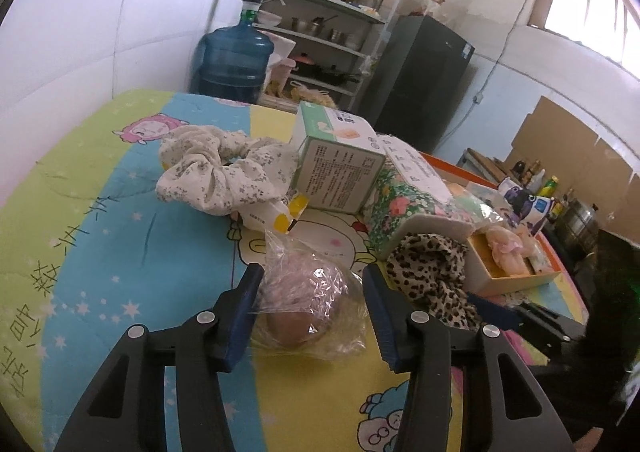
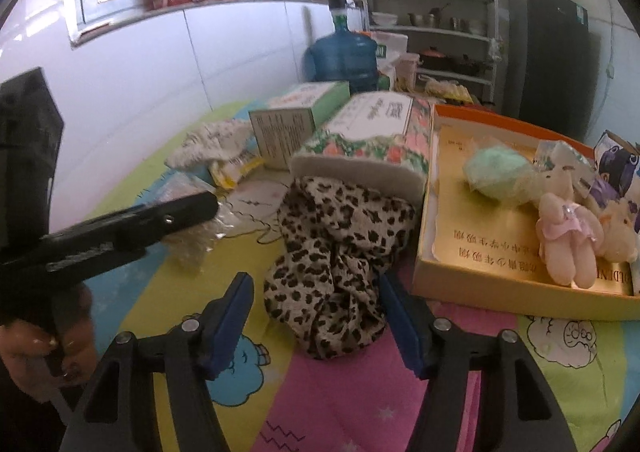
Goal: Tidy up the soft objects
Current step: 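Grasp the clear bag with pink item with left gripper while right gripper grasps leopard-print cloth, then lift the clear bag and leopard-print cloth and carry both over the tray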
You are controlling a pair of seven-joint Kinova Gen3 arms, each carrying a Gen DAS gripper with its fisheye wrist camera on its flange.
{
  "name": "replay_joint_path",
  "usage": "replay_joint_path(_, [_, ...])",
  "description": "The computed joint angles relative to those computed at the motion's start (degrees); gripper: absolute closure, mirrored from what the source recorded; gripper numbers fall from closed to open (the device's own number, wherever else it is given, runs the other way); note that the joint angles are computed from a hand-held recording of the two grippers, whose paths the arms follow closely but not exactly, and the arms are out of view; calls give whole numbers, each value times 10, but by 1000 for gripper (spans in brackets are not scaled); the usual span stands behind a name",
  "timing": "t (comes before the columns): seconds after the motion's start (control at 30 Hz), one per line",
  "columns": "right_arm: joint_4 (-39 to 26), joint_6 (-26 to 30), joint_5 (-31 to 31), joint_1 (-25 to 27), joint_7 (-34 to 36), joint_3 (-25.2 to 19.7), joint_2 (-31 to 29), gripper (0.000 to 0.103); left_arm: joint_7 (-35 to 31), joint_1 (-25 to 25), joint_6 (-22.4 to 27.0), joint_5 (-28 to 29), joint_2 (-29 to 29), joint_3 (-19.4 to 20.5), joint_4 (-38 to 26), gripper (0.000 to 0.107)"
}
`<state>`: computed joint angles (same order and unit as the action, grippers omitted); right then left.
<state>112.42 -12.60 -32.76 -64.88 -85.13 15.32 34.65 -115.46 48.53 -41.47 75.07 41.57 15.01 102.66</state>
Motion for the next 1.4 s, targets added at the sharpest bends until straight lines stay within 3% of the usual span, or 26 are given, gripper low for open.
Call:
replay_joint_path(0.03, [-7,14,-15,-15,7,20,6,49,6,1,-2,-5,-2,0,4,55])
replay_joint_path(0.1, [-19,40,-25,-43,3,57,15,72,19,2,-6,-13,-6,-2,14,56])
replay_joint_path(0.2, [-20,42,-6,-41,-19,59,15,85,25,6,-13,-13,-10,-5,19,56])
replay_joint_path(0.3, [-16,35,13,-39,-35,55,11,89,27,7,-15,-15,-12,-6,21,56])
replay_joint_path(0.57, [4,-1,20,-36,-31,37,-9,91,21,17,-36,-7,-17,-3,24,56])
replay_joint_path(0.93, [47,-71,-33,-24,44,-10,-53,91,-16,34,-75,11,-27,11,15,56])
replay_joint_path(1.4, [110,-172,-61,78,78,-131,-95,91,-105,43,-100,34,-13,35,-49,56])
